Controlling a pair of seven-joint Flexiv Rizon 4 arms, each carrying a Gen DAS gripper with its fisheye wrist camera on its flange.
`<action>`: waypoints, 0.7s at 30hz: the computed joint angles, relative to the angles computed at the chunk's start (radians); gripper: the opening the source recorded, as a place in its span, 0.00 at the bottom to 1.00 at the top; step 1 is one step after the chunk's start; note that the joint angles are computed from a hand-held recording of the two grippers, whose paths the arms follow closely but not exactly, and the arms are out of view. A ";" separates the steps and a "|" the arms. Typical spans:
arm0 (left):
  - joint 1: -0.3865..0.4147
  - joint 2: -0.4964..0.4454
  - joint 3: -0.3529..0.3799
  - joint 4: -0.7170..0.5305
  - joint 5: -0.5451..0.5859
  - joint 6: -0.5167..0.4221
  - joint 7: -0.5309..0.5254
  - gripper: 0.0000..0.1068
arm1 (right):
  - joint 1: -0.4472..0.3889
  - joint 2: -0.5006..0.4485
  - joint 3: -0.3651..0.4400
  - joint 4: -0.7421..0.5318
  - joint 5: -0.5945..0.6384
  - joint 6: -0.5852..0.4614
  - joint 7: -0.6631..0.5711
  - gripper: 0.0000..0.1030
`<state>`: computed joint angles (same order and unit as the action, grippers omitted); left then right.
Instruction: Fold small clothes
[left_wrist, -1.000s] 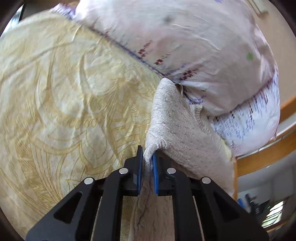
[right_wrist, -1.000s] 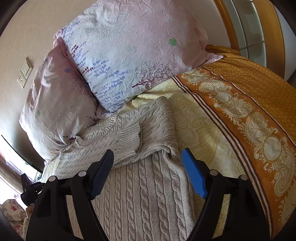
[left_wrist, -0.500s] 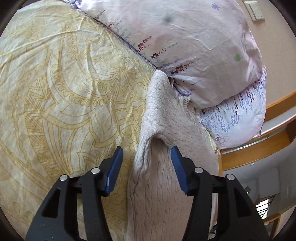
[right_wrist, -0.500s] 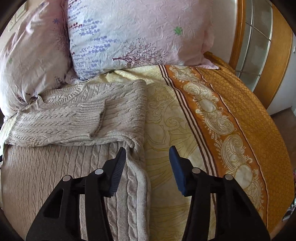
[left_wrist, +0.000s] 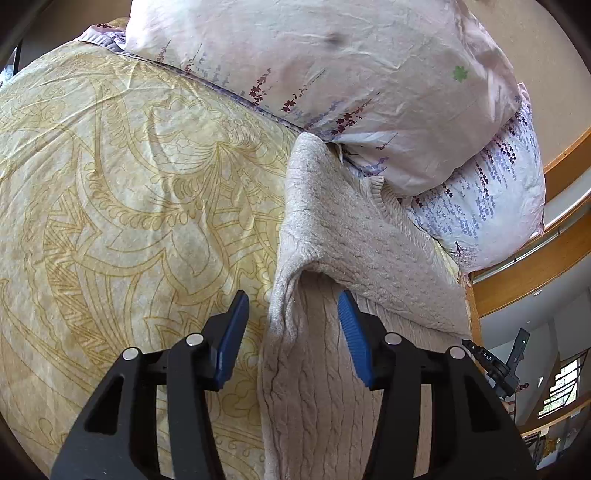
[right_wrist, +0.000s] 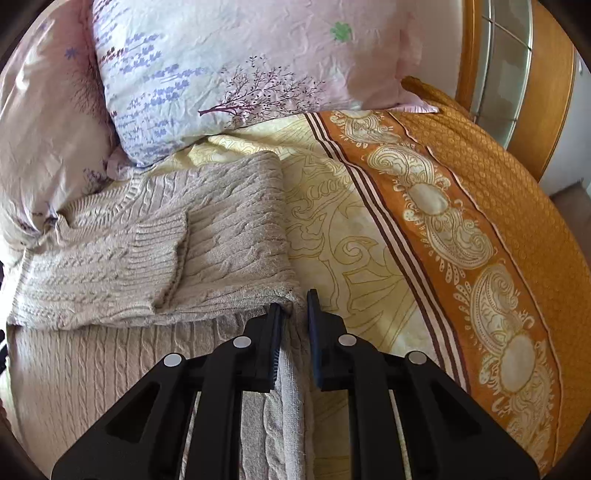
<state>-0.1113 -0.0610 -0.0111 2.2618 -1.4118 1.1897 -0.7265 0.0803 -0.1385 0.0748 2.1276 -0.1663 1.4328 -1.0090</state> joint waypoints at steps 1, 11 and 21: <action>0.000 0.002 0.001 0.002 -0.009 -0.005 0.005 0.47 | -0.019 -0.001 0.029 -0.007 0.060 0.003 -0.051 0.14; 0.008 0.148 0.054 0.126 0.011 -0.202 0.077 0.57 | -0.158 0.175 0.136 -0.099 0.958 -0.321 -0.835 0.67; -0.027 0.353 0.092 0.301 0.012 -0.352 0.049 0.41 | -0.097 0.331 -0.092 -0.020 1.317 -0.827 -1.065 0.38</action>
